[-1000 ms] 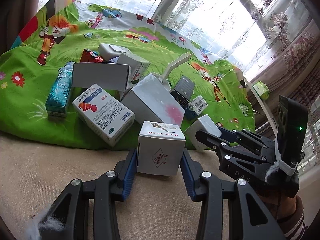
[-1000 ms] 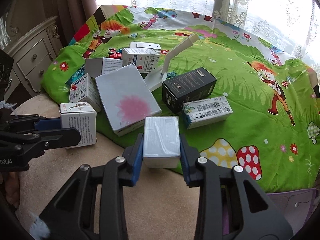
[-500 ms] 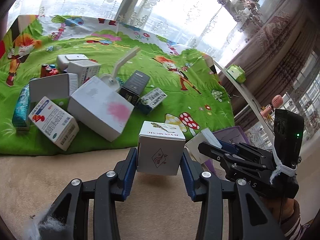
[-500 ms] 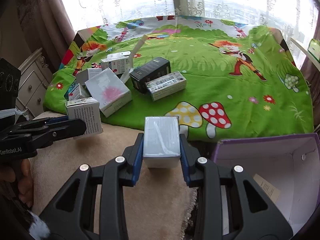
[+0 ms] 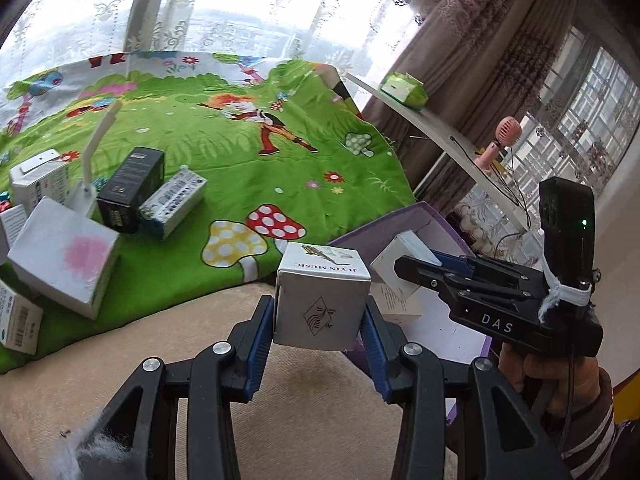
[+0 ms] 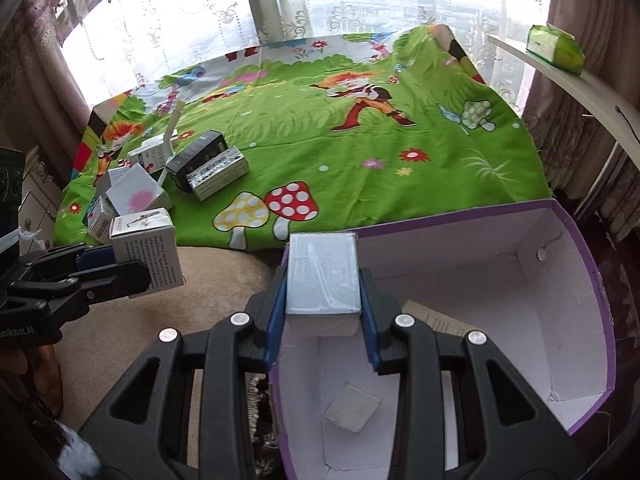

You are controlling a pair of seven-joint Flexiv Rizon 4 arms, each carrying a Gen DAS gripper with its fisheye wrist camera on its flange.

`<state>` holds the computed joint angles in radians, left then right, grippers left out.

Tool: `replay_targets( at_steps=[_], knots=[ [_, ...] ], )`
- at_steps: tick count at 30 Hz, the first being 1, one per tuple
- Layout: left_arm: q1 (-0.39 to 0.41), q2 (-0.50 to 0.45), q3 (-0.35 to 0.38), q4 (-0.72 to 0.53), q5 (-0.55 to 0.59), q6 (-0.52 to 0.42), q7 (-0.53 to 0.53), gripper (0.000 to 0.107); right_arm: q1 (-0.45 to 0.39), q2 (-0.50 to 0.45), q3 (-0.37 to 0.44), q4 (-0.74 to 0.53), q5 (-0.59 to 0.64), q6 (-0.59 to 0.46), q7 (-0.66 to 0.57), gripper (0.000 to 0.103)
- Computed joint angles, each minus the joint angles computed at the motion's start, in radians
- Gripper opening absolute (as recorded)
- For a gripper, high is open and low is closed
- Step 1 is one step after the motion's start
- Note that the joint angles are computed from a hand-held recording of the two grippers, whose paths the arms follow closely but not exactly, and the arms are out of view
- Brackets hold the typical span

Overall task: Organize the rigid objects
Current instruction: 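Drop the white box from the right gripper while the left drops a white cube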

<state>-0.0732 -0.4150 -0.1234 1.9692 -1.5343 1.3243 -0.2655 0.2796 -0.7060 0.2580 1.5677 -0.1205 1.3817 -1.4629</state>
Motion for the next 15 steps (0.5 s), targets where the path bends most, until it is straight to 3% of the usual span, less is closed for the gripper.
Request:
replay_targets(
  at_steps=[9, 15],
  knots=[
    [-0.003, -0.032, -0.035, -0.046, 0.092, 0.001, -0.005, 0.044, 0.008, 0.03, -0.08, 0.036, -0.014, 0.058, 0.082, 0.038],
    [-0.004, -0.056, -0.064, -0.084, 0.119, 0.033, 0.004, 0.046, -0.019, 0.037, -0.06, 0.043, -0.037, 0.091, 0.093, 0.042]
  ],
)
